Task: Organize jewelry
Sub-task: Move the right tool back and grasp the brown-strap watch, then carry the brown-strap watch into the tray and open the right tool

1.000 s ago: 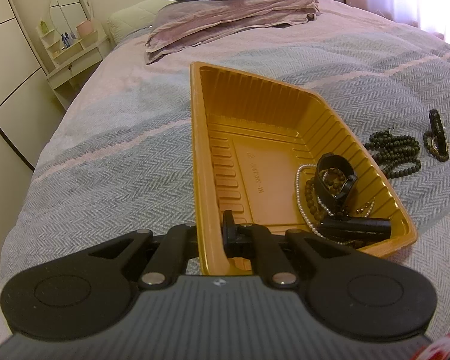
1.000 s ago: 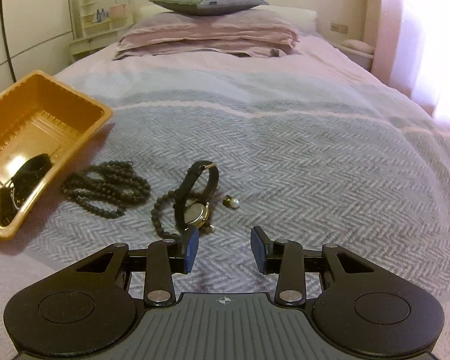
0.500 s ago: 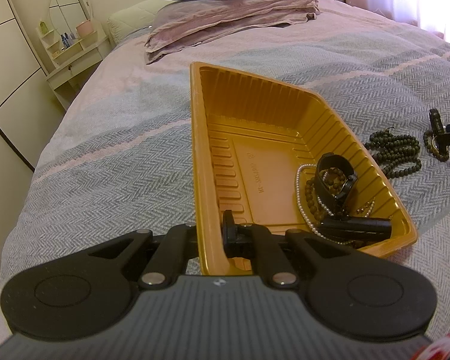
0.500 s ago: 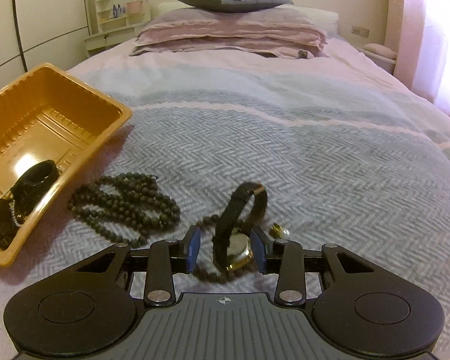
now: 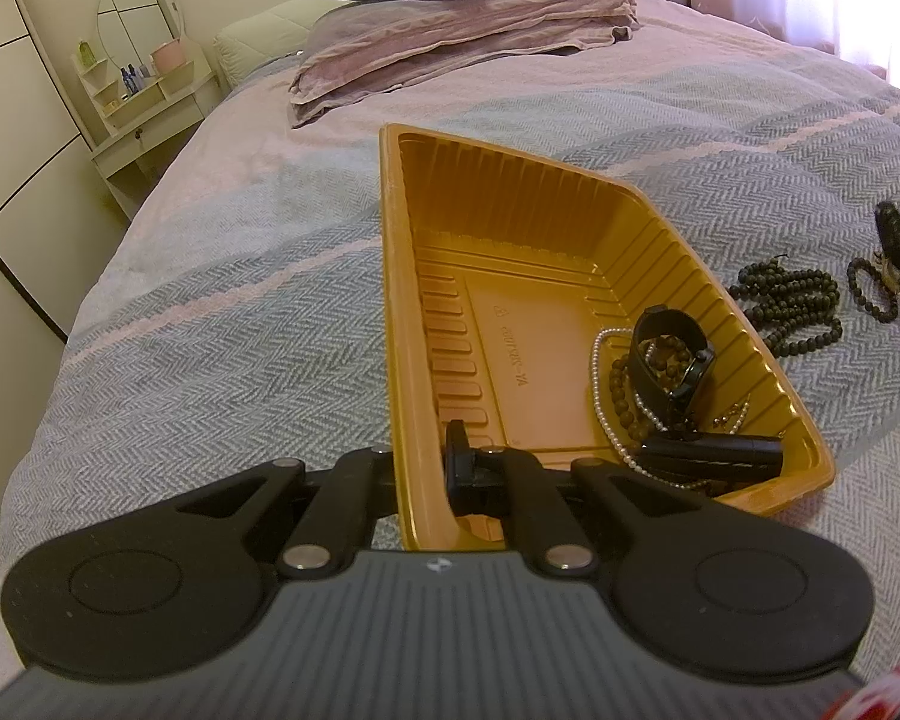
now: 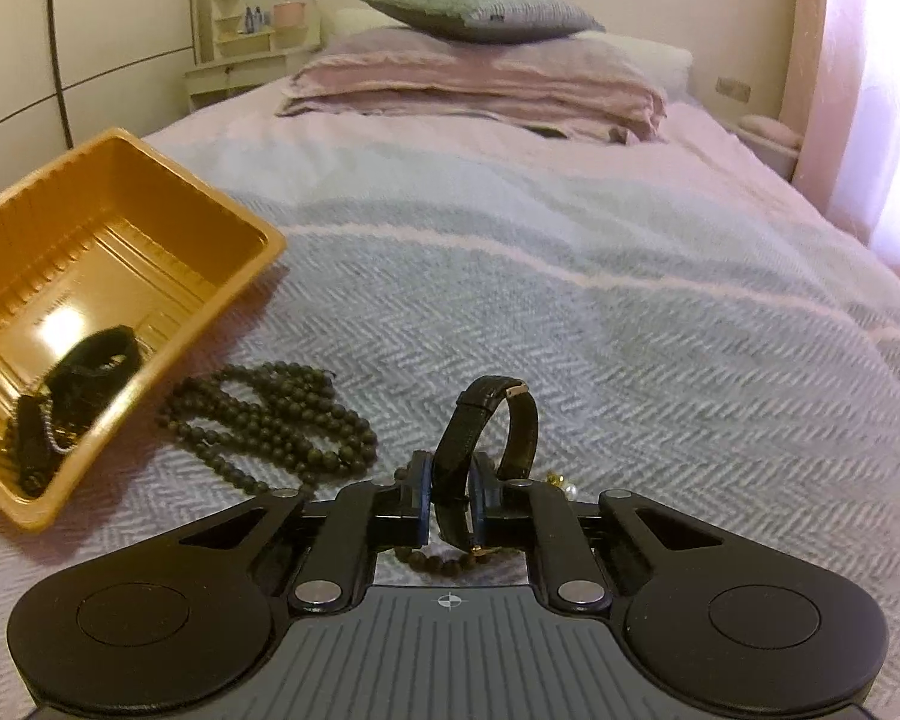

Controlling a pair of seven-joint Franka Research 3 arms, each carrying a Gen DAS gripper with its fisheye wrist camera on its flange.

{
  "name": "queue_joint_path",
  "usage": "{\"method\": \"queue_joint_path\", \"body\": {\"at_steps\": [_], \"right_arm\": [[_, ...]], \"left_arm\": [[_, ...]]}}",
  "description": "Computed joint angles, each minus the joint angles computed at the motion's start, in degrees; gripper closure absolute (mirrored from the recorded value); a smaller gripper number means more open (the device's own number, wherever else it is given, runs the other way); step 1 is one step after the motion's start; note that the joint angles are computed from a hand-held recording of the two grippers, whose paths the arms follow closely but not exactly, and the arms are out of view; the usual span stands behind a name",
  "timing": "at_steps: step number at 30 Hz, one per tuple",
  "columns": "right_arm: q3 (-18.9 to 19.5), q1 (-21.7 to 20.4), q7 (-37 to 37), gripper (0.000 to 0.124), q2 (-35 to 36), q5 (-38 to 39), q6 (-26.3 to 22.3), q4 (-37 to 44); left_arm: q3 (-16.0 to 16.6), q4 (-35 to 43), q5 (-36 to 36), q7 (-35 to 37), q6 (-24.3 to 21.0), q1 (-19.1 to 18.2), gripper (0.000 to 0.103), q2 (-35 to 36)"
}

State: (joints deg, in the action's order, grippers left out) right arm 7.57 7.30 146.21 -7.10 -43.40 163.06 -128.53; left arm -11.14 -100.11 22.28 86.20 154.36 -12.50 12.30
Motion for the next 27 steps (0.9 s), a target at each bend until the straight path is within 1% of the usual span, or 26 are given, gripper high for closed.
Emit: {"method": "queue_joint_path", "body": {"at_steps": [6, 9, 13, 17, 19, 22, 27], "right_arm": [[0.55, 0.8, -5.02, 0.111, -1.75, 3.85, 0.48, 0.91], [0.54, 2.18, -10.52, 0.111, -0.89, 8.94, 2.2, 2.47], [-0.17, 5.54, -21.87, 0.111, 2.36, 19.6, 4.02, 6.38], [-0.8, 9.82, -38.45, 0.111, 6.82, 35.76, 5.0, 11.41], [-0.5, 11.2, -44.24, 0.111, 9.03, 41.72, 4.72, 14.23], [0.1, 12.81, -50.74, 0.111, 12.03, 48.64, 4.28, 18.01], [0.35, 14.75, -56.38, 0.111, 15.96, 53.93, 3.05, 22.35]], "left_arm": [[0.01, -0.14, -0.01, -0.08, 0.12, -0.02, 0.097, -0.09], [-0.02, -0.21, -0.18, -0.02, 0.18, 0.03, 0.097, -0.13], [-0.04, -0.16, -0.24, 0.14, 0.07, 0.05, 0.097, -0.14], [-0.02, -0.18, -0.2, 0.09, 0.11, 0.04, 0.097, -0.14], [-0.04, -0.13, -0.33, 0.1, 0.09, 0.06, 0.097, -0.14], [-0.06, -0.19, -0.52, 0.22, 0.25, 0.15, 0.097, -0.14], [-0.11, -0.37, -0.87, 0.4, 0.39, 0.25, 0.097, -0.2]]}}
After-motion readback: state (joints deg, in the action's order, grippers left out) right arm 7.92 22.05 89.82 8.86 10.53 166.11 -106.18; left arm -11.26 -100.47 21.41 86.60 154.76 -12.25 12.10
